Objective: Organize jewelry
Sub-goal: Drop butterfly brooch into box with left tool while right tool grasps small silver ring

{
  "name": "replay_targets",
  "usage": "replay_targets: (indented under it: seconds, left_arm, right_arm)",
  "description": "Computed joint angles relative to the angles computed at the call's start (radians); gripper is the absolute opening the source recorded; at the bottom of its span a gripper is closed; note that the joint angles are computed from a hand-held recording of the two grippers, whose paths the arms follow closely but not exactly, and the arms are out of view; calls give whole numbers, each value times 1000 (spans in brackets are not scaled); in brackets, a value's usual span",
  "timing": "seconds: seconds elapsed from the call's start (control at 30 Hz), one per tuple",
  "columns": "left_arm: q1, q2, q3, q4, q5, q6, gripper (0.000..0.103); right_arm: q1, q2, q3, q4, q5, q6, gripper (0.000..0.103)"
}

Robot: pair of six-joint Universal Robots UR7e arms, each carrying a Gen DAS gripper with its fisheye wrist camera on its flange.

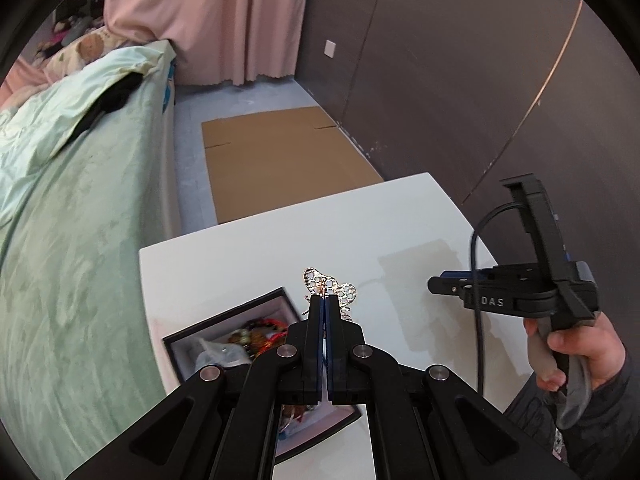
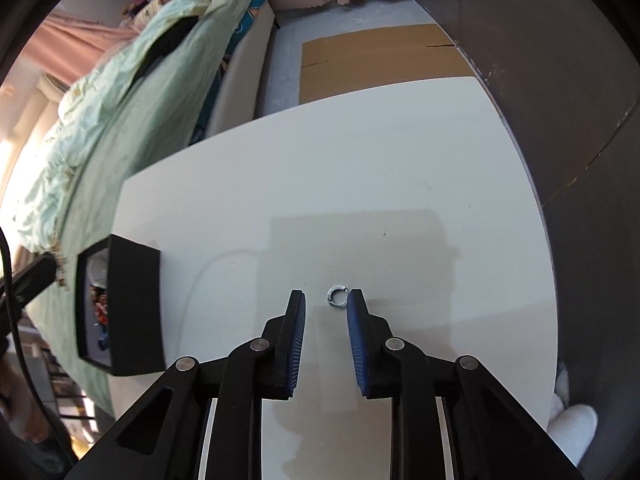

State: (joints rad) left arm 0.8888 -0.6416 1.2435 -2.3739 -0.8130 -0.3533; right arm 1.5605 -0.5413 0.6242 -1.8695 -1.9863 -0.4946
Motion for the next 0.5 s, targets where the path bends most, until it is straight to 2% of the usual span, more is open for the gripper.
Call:
replay_targets:
  seconds: [0.23, 0.33, 0.5]
  left_arm:
    - [4, -48, 72, -53, 7, -12, 0]
    - [10, -62, 93, -60, 4, -32, 0]
    - [13, -83, 135, -65, 10, -58, 0]
  right_arm:
    - [27, 10, 38, -81, -127, -54, 22]
    - [37, 6, 62, -119, -182, -72, 14]
    - [44, -8, 91, -141, -217, -90, 13]
